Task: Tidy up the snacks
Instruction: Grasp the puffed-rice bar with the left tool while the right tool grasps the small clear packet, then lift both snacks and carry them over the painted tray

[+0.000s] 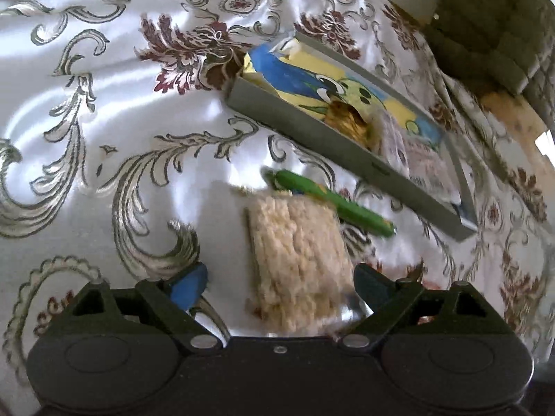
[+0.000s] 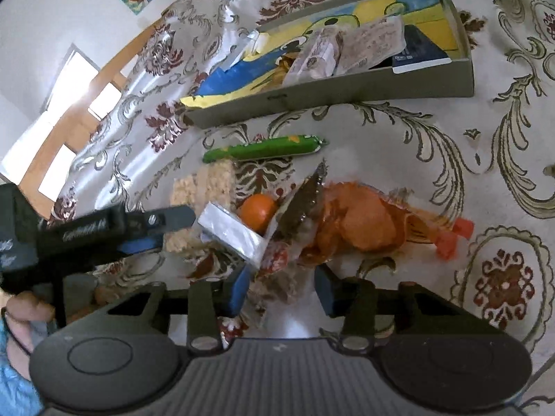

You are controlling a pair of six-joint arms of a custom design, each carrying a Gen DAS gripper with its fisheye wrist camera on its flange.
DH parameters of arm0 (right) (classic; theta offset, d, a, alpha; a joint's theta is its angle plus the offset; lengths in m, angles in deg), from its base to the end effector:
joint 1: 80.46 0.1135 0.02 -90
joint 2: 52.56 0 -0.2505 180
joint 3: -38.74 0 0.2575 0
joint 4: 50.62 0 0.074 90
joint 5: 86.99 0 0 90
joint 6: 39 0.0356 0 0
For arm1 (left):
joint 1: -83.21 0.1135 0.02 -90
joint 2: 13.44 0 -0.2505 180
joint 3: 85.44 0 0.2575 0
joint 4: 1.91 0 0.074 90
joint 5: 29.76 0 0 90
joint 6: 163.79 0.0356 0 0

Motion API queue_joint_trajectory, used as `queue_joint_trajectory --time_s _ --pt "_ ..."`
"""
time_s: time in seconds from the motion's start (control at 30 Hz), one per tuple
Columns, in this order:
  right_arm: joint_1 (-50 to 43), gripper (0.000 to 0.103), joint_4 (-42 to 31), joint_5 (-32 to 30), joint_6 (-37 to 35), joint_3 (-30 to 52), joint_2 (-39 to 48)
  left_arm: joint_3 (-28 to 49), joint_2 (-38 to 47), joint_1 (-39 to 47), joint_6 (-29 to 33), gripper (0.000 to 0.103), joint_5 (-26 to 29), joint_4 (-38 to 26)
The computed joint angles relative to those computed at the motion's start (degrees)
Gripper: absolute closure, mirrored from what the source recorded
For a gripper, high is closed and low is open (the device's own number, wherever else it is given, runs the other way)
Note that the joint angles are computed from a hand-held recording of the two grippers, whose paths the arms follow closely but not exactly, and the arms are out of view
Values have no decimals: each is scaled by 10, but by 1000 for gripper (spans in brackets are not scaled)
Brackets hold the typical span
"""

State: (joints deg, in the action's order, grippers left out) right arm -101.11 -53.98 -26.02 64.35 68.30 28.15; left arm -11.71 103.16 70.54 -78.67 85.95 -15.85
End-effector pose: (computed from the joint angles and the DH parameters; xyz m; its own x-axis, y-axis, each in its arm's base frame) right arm 0.1952 -0.0551 0.0746 -0.7310 0.4912 -0.4736 0.2194 0.8264 0.5185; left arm 0.3663 -0.0982 0.0735 -0.8500 0.1125 -0.5145 0.3583 0.8396 -0.4083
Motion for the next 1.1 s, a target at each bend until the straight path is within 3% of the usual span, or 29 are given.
queue_joint_trajectory --time_s 0.1,0.17,0.33,0.53,0.7,0.8,0.97,1.1 --pt "5 74 13 1 12 -6 -4 14 11 -4 -5 12 0 2" --pt "4 81 23 -5 16 -10 -7 15 11 -3 -9 19 1 3" --pt "8 81 31 -3 15 -11 -10 22 17 27 -57 44 75 4" --pt "7 81 31 -3 16 -8 0 35 46 50 -114 61 158 20" --pt "5 82 44 -3 18 -19 -17 20 48 59 -138 64 225 68" --pt "9 90 63 5 16 -37 -49 16 47 58 -137 64 260 88" --pt "15 94 86 25 22 -52 -84 23 50 37 -106 64 226 77" --pt "16 94 95 32 25 -48 -68 37 71 44 -139 64 250 86"
